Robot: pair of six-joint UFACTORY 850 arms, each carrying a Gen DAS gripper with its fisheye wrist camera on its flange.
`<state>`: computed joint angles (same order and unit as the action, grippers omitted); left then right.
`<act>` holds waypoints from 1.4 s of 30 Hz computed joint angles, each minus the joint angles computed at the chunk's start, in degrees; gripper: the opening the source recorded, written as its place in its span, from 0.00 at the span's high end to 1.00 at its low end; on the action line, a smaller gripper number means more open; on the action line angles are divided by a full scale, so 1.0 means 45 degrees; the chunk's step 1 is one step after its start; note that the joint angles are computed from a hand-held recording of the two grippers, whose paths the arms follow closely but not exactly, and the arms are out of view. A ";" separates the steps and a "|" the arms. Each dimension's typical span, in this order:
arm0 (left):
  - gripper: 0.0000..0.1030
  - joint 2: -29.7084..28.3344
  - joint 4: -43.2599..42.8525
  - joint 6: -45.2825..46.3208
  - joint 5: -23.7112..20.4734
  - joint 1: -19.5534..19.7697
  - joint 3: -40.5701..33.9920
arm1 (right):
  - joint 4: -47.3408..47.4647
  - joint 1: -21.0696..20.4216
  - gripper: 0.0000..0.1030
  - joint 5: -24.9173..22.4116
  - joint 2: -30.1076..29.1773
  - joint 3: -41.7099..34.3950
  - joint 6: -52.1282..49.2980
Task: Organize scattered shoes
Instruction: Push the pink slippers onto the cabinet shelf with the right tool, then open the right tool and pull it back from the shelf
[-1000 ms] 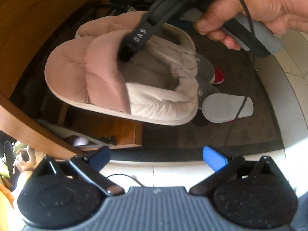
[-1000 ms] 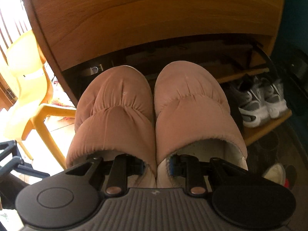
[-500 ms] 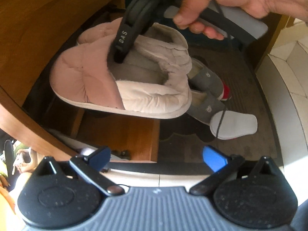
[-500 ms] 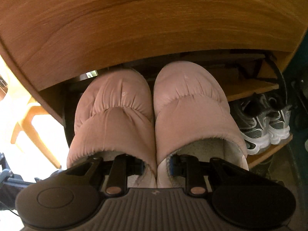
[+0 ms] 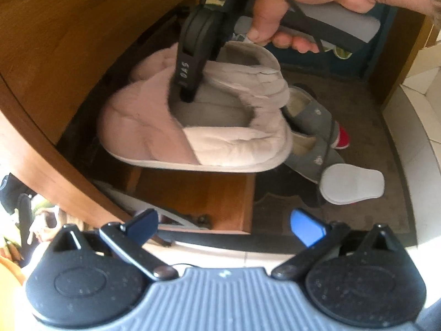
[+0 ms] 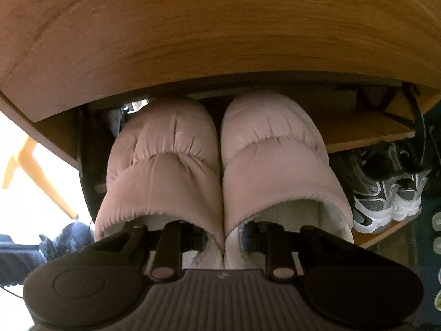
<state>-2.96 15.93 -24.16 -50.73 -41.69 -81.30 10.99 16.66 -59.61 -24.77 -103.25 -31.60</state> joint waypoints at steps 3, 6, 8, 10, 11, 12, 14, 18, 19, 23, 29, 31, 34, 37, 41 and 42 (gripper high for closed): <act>0.00 0.0129 0.0860 -0.0532 0.0142 -0.0073 0.0227 | -0.0510 0.0196 0.79 -0.0543 -0.0482 -0.0768 0.0153; 0.00 0.0160 0.1332 -0.1008 0.0033 0.0035 0.0310 | -0.0831 0.0346 0.79 -0.0947 -0.0951 -0.1495 0.0200; 0.00 0.0102 0.1261 -0.1094 -0.0061 0.0127 0.0267 | -0.0878 0.0402 0.79 -0.1306 -0.1309 -0.2097 0.0358; 0.00 0.0083 0.1133 -0.1044 -0.0031 0.0212 0.0281 | -0.1147 0.0512 0.78 -0.1618 -0.1633 -0.2621 0.0569; 0.00 0.0080 0.1082 -0.0902 -0.0058 0.0216 0.0276 | -0.1347 0.0591 0.78 -0.1717 -0.1796 -0.2844 0.0700; 0.00 0.0078 0.1029 -0.0752 -0.0090 0.0219 0.0268 | -0.1493 0.0650 0.78 -0.1796 -0.1922 -0.3005 0.0845; 0.00 0.0014 0.0958 -0.0535 -0.0145 0.0237 0.0235 | -0.1691 0.0740 0.78 -0.1954 -0.2128 -0.3276 0.1084; 0.00 0.0024 0.1019 -0.0533 0.0011 0.0271 0.0192 | -0.1739 0.0896 0.78 -0.2070 -0.2503 -0.3928 0.1044; 0.00 0.0011 0.0914 -0.0517 0.0019 0.0312 0.0160 | -0.1694 0.0903 0.78 -0.1928 -0.2506 -0.3912 0.1108; 0.00 -0.0061 0.0836 -0.0475 0.0078 0.0360 0.0096 | -0.1916 0.1084 0.78 -0.1017 -0.2259 -0.3255 0.1281; 0.00 -0.0274 0.0560 -0.0349 0.0125 0.0428 0.0020 | -0.0806 0.0973 0.75 0.1399 -0.1343 -0.1386 0.0499; 0.00 -0.0279 0.0497 -0.0214 0.0203 0.0401 0.0034 | -0.0683 0.0939 0.72 0.1546 -0.1222 -0.1251 0.0316; 0.00 -0.0314 0.0766 -0.0239 0.0175 0.0313 0.0002 | -0.0313 0.0719 0.53 0.1814 -0.0768 -0.0959 -0.0188; 0.00 -0.0346 0.0747 -0.0320 0.0147 0.0314 -0.0052 | 0.0166 0.0461 0.37 0.1980 -0.0336 -0.0727 -0.0746; 0.00 -0.0391 0.0790 -0.0448 0.0156 0.0254 -0.0094 | 0.1419 -0.0158 0.37 0.2526 0.0685 0.0305 -0.1335; 0.00 -0.0404 0.0790 -0.0453 0.0159 0.0233 -0.0102 | 0.1675 -0.0316 0.37 0.2821 0.1052 0.0741 -0.1432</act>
